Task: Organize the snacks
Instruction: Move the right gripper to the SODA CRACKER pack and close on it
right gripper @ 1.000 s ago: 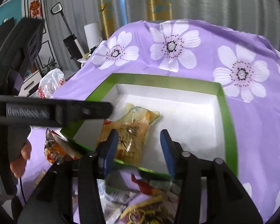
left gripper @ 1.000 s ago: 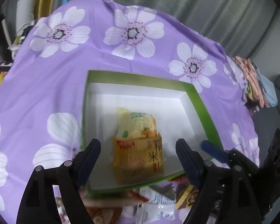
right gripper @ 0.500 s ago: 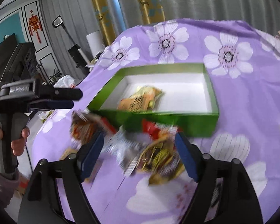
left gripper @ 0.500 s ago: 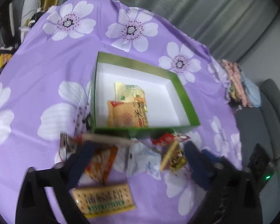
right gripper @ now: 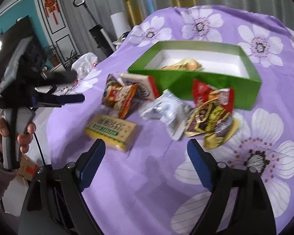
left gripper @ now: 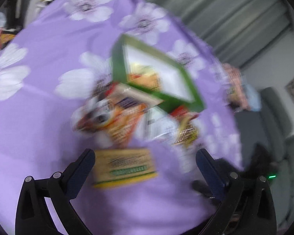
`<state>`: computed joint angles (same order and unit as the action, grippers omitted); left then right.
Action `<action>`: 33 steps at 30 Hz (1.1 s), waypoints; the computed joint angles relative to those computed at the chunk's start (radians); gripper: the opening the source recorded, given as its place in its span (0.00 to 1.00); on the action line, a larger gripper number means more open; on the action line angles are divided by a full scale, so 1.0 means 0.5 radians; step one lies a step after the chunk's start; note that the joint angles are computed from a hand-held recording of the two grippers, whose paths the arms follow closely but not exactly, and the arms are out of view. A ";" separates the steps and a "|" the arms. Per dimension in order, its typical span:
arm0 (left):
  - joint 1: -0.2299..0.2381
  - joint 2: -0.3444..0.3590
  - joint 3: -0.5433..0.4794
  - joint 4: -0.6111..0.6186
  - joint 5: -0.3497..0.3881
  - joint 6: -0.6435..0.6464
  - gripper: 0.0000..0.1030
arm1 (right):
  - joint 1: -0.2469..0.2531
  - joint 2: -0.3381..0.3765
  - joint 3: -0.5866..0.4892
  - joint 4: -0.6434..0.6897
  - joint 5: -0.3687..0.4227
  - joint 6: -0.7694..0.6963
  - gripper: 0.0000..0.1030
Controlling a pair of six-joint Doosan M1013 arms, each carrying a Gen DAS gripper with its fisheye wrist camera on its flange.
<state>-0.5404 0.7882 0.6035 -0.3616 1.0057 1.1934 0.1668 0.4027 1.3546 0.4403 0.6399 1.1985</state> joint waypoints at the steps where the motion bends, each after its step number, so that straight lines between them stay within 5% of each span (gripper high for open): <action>1: -0.004 -0.009 0.025 0.030 0.006 -0.018 0.99 | 0.004 0.009 -0.005 0.019 0.016 -0.024 0.83; 4: 0.000 -0.041 0.127 -0.038 -0.059 -0.018 0.99 | 0.025 0.034 -0.021 0.010 0.052 -0.045 0.83; 7: -0.053 -0.014 0.071 0.323 0.025 -0.152 0.99 | 0.040 0.064 -0.040 -0.016 0.096 -0.040 0.83; 13: -0.078 -0.015 0.114 0.426 0.012 -0.100 0.99 | 0.049 0.118 -0.083 0.006 0.173 -0.075 0.81; 33: -0.064 -0.021 0.187 0.272 -0.069 0.161 0.97 | 0.105 0.227 -0.227 -0.088 0.241 -0.179 0.55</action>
<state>-0.5726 0.7776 0.6968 -0.2254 0.9711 1.2739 0.2196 0.5160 1.2411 0.3962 0.7602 1.1088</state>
